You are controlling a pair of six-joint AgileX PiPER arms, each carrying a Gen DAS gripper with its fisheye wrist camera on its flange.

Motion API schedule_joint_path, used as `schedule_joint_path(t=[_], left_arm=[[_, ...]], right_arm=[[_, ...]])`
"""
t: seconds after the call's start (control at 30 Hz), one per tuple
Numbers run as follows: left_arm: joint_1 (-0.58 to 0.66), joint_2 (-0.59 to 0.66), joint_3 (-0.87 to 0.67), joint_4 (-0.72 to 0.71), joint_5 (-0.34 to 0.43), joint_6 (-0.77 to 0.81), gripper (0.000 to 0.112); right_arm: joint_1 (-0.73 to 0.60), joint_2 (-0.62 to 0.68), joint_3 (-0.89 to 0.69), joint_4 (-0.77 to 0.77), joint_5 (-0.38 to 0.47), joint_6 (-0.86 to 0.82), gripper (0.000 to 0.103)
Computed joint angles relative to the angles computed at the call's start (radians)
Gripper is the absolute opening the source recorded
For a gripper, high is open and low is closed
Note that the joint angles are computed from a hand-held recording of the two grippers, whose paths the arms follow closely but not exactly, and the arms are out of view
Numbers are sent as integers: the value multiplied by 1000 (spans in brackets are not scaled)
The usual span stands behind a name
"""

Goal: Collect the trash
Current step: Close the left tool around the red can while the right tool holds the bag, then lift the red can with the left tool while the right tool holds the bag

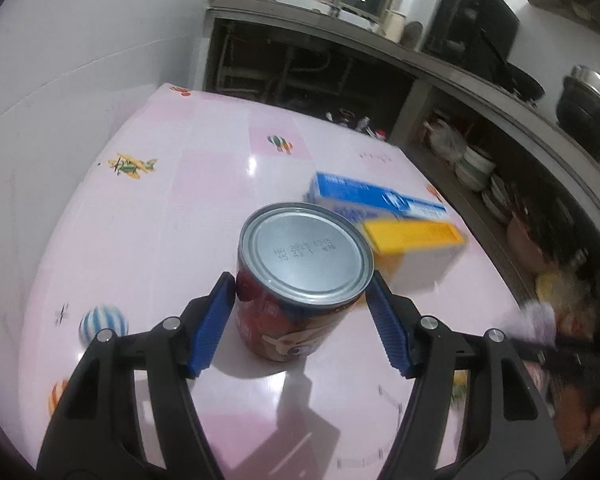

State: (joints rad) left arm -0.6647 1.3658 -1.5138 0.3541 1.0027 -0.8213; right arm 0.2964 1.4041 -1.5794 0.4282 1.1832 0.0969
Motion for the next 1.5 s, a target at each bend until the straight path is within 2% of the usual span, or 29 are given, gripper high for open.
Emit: schedule_joint_path(t=[0.13, 0.23, 0.43, 0.53, 0.6, 0.7, 0.83, 1.0, 1.07, 1.1, 1.3, 1.5], left_arm=[[-108, -59, 33, 41, 64, -36, 63], [-189, -92, 61, 74, 84, -89, 64], [-284, -79, 60, 172, 119, -146, 64], [-280, -71, 49, 163, 114, -128, 64], [-276, -64, 44, 154, 112, -116, 65], [-267, -50, 37, 135, 115, -85, 66], [-263, -25, 22, 131, 123, -71, 68], [-267, 1, 19, 145, 129, -87, 68], [-267, 10, 17, 149, 132, -88, 68], [-268, 13, 16, 151, 132, -90, 68], [-272, 37, 16, 172, 146, -93, 62], [-272, 31, 27, 180, 137, -96, 62]], right_arm=[[-7, -16, 27, 4, 0, 21, 38], [-7, -27, 47, 1, -6, 30, 38], [24, -18, 50, -84, -24, 86, 42], [62, -6, 37, -168, -24, 134, 53], [82, -6, 33, -221, -22, 163, 66], [78, -18, 38, -226, -17, 163, 76], [81, -44, 51, -210, -9, 116, 82], [188, -42, 60, -364, -10, 164, 81], [212, -39, 66, -401, -18, 187, 79], [219, -38, 68, -414, -20, 195, 72], [245, -13, 65, -468, 4, 231, 49], [221, -25, 89, -444, -13, 239, 35]])
